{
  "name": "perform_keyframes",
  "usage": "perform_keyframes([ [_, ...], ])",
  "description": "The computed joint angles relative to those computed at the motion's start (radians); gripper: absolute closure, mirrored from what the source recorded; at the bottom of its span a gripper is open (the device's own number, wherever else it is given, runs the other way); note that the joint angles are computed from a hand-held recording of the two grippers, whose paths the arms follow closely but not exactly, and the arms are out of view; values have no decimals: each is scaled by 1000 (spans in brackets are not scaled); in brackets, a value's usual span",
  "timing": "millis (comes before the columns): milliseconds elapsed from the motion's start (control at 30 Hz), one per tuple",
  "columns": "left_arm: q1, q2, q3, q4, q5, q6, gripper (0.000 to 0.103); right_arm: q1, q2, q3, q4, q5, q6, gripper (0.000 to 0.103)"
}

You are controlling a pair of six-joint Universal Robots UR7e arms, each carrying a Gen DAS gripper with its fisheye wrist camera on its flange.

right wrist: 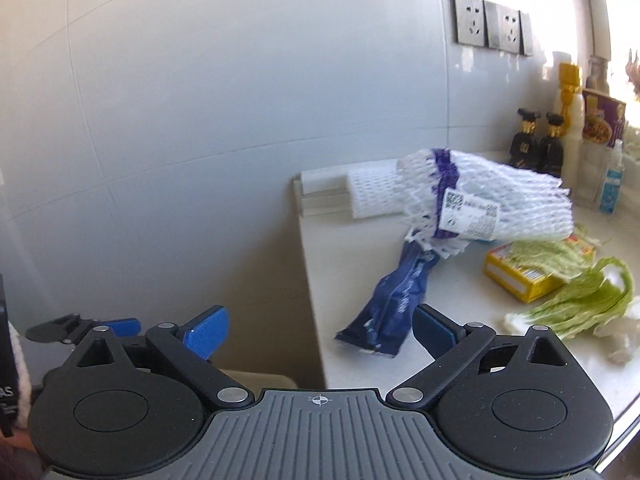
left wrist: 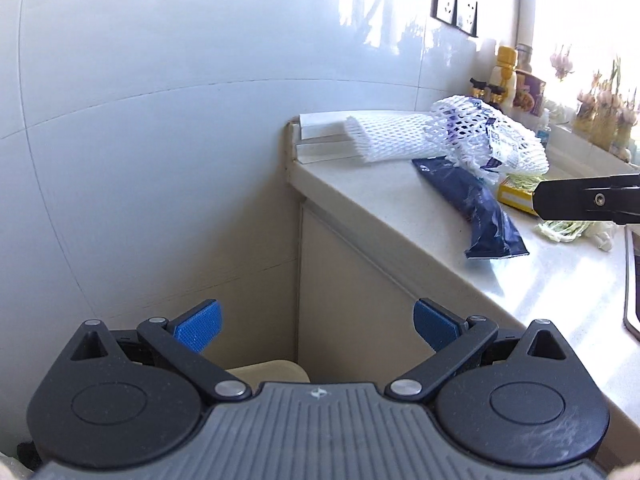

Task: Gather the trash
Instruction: 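Grasp the white foam net with the left gripper while the right gripper grasps another tissue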

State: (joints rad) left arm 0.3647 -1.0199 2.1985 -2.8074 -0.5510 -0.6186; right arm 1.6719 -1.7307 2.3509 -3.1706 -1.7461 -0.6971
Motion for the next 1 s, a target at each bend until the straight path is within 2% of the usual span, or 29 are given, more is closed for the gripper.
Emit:
perform_keyframes([
  [100,10,36,-37,-70,-8,89,1,-43,27,5,-119,7,-57,1],
  [167,18,63,-64,-120,-10,152,1,-53,31,-5,-145,-11,-51,1],
  [400,54,182,-188,-338,-51,440,1,-163,-15,-54,-113,68,83,1],
  [500,70,231,-253,-402,-79,545,1,-207,-22,-76,-128,72,137,1],
  [667,102,306,-368,-456,-171,692,1,-275,-40,-108,-132,62,227,1],
  [833,143,367,-465,-467,-306,725,3,-318,-34,-130,-186,-2,268,4],
  [900,157,392,-501,-461,-338,725,6,-338,-33,-139,-193,-23,301,17],
  [1000,173,411,-538,-431,-373,670,18,-381,-39,-157,-159,-22,390,34],
])
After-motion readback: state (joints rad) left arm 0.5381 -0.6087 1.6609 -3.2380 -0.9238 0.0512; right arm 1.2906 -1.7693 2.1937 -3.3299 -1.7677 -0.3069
